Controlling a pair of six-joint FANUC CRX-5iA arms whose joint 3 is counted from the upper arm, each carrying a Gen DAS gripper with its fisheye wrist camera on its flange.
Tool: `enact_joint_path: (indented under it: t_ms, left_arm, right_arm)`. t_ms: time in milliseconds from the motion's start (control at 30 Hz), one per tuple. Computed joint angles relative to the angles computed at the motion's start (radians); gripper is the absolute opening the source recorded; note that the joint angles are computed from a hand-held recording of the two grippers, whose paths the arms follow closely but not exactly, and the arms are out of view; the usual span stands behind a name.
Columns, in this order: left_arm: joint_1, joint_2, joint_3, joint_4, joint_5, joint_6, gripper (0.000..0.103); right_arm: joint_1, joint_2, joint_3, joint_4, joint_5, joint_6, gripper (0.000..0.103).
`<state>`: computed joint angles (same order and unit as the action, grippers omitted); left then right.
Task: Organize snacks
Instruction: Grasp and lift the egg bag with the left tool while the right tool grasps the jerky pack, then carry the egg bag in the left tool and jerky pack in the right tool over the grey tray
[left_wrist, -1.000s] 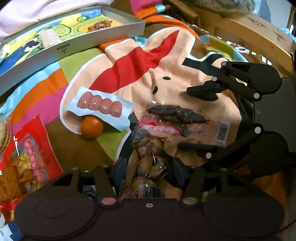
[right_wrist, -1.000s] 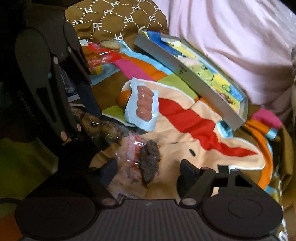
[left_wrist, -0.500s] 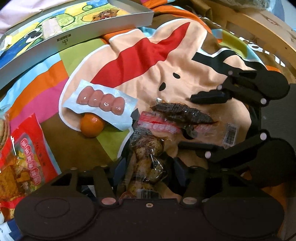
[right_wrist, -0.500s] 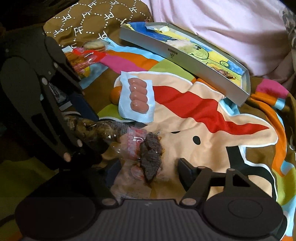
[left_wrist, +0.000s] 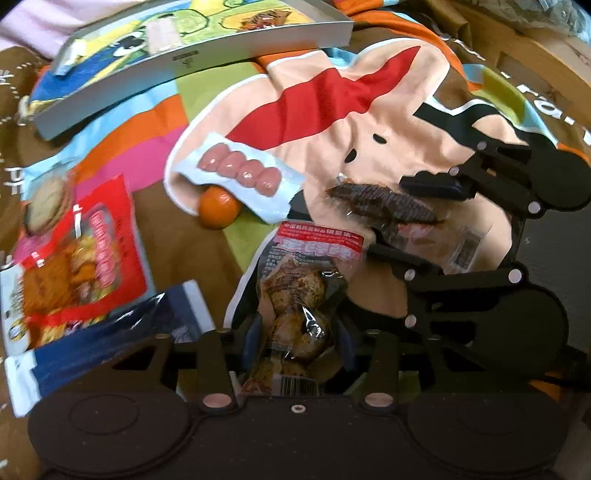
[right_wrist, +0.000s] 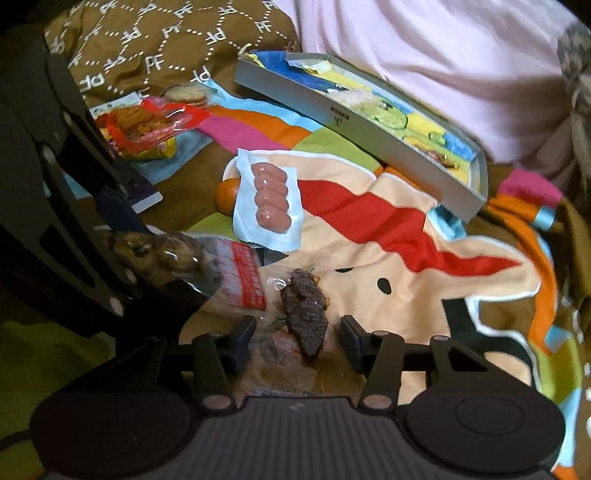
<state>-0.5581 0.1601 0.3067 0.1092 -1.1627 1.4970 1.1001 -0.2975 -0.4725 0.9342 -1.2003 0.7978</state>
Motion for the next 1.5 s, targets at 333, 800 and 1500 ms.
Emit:
enact_joint_path:
  t_ms: [333, 800, 1500]
  left_arm:
    - [-0.085, -0.051, 0.016, -0.213, -0.02, 0.103, 0.043]
    - [-0.029, -0.11, -0.051, -0.053, 0.028, 0.202, 0.043]
    - [-0.076, 0.001, 0.19, -0.374, 0.133, 0.397, 0.044]
  right_arm:
    - [0.057, 0.029, -0.084, 0.21, -0.066, 0.016, 0.053]
    - [0.035, 0.035, -0.136, 0.351, -0.094, -0.033, 0.053]
    - [-0.254, 0.06, -0.199, 0.898, 0.112, -0.419, 0.053]
